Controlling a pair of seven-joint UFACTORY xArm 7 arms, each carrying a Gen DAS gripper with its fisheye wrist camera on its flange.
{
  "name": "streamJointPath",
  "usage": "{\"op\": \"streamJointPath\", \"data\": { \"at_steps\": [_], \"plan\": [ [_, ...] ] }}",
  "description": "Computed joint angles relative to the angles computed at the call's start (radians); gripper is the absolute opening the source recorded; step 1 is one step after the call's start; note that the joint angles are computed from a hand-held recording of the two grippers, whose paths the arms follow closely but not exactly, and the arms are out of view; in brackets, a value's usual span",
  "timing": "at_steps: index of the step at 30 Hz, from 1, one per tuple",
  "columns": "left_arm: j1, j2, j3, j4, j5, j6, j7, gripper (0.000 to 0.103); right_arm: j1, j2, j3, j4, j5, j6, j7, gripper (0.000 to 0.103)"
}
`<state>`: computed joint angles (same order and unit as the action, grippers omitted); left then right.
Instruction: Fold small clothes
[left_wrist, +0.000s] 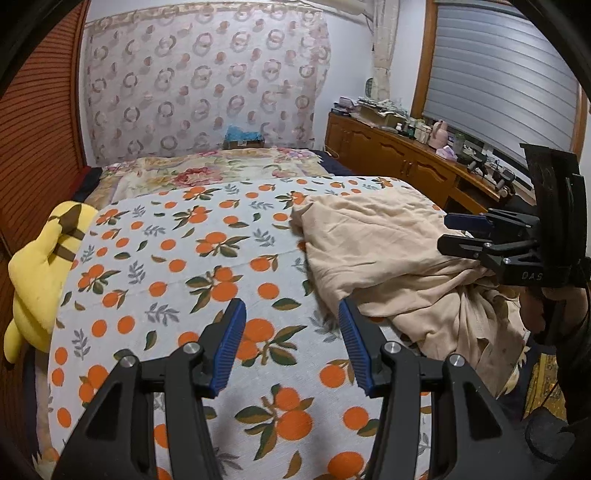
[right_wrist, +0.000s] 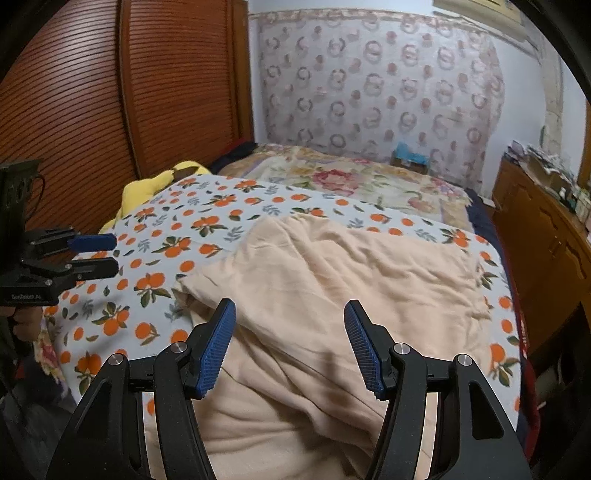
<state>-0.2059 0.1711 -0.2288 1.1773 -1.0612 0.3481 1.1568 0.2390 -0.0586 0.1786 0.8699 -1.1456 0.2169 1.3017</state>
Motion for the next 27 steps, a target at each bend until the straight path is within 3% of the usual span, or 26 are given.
{"op": "streamJointPath", "data": {
  "at_steps": [5, 16, 21, 27],
  "plan": [
    [0.011, 0.003, 0.003, -0.002, -0.021, -0.001, 0.011, 0.051, 0.036, 0.088, -0.013, 0.075, 0.109, -0.019, -0.157, 0.063],
    [0.018, 0.0, 0.01, -0.005, -0.045, 0.007, 0.028, 0.051, 0.121, 0.299, -0.008, 0.245, 0.494, 0.031, -0.629, 0.063],
    [0.019, 0.001, 0.011, -0.004, -0.047, 0.009, 0.031, 0.051, 0.161, 0.359, -0.026, 0.297, 0.588, 0.08, -0.747, 0.063],
    [0.021, 0.002, 0.012, -0.004, -0.051, 0.01, 0.035, 0.051, 0.252, 0.396, -0.119, 0.333, 0.585, 0.111, -0.767, 0.063]
  ]
}}
